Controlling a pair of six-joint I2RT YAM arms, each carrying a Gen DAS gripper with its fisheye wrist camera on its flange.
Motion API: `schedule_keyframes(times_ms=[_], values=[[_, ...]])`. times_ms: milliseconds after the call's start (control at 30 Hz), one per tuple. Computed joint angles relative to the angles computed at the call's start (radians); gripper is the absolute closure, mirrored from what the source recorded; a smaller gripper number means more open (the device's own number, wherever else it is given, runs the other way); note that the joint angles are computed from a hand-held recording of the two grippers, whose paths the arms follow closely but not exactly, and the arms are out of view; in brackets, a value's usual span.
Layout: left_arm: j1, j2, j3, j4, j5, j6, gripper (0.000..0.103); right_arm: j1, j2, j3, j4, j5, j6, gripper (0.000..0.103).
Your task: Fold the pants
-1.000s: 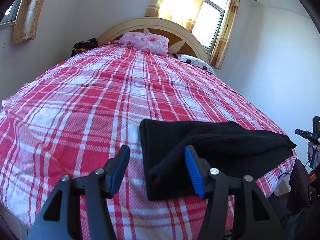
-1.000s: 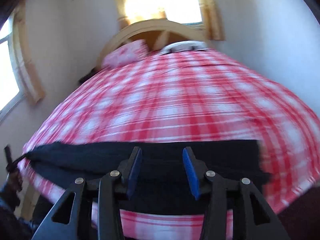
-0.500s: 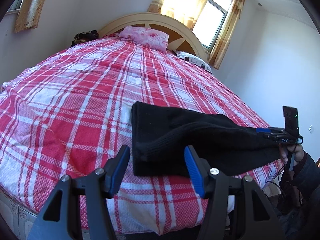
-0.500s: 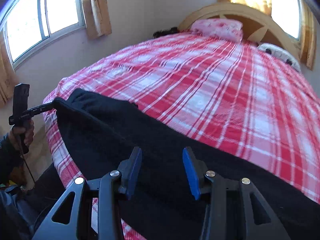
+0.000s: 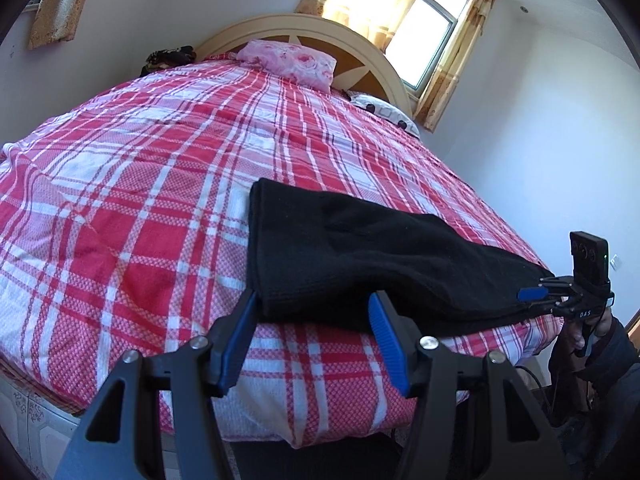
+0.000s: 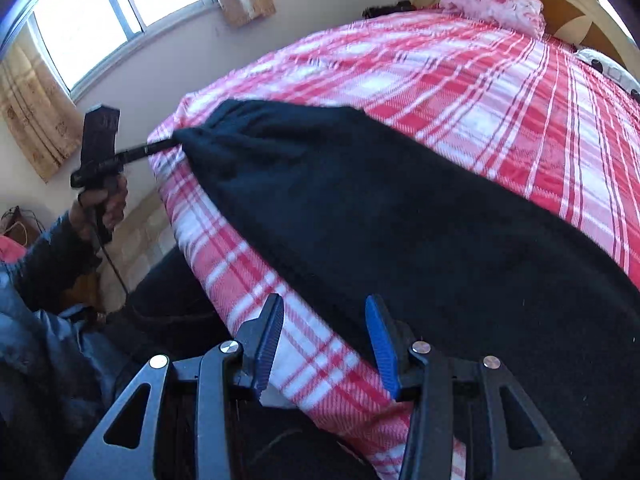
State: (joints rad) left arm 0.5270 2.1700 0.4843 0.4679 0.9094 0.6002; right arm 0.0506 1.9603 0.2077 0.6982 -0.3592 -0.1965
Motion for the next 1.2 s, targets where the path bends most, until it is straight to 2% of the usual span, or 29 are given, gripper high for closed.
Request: schedule_keyframes(times_ms=[267, 400, 467, 533, 600, 733, 800, 833, 867, 1000, 1067, 1200], values=[[0.013, -0.036, 0.016, -0.088, 0.011, 0.013, 0.043, 0.087, -0.04, 0.119, -0.047, 0.059, 0.095, 0.058], [-0.034, -0.004, 0.009, 0.01, -0.056, -0.048, 0.046, 0.148, 0.004, 0.195, -0.047, 0.083, 0.158, 0.058], [-0.051, 0.009, -0.007, 0.092, -0.079, -0.063, 0.052, 0.188, 0.035, 0.219, -0.031, 0.101, 0.179, 0.058], [-0.059, 0.018, -0.012, 0.151, -0.088, -0.074, 0.073, 0.221, 0.073, 0.242, -0.018, 0.085, 0.196, 0.058], [-0.062, 0.021, 0.003, 0.171, -0.098, -0.082, 0.083, 0.259, 0.122, 0.272, -0.003, 0.079, 0.222, 0.058], [-0.036, 0.01, 0.026, 0.126, -0.038, -0.055, 0.089, 0.352, 0.208, 0.337, 0.007, 0.132, 0.245, 0.058], [-0.016, 0.009, 0.036, 0.103, -0.006, -0.048, 0.09, 0.392, 0.24, 0.368, 0.001, 0.166, 0.252, 0.067], [-0.01, 0.009, 0.041, 0.092, 0.002, -0.041, 0.09, 0.403, 0.251, 0.378, -0.002, 0.175, 0.254, 0.085], [-0.002, 0.011, 0.047, 0.079, 0.012, -0.028, 0.09, 0.416, 0.26, 0.389, -0.006, 0.184, 0.257, 0.092], [0.004, 0.029, 0.051, 0.106, 0.015, -0.039, 0.09, 0.464, 0.258, 0.4, -0.005, 0.225, 0.25, 0.096], [0.013, 0.047, 0.063, 0.099, 0.027, -0.029, 0.09, 0.474, 0.249, 0.396, 0.0, 0.236, 0.258, 0.103], [0.018, 0.077, 0.071, 0.096, -0.002, -0.003, 0.09, 0.486, 0.25, 0.4, 0.004, 0.266, 0.269, 0.103]])
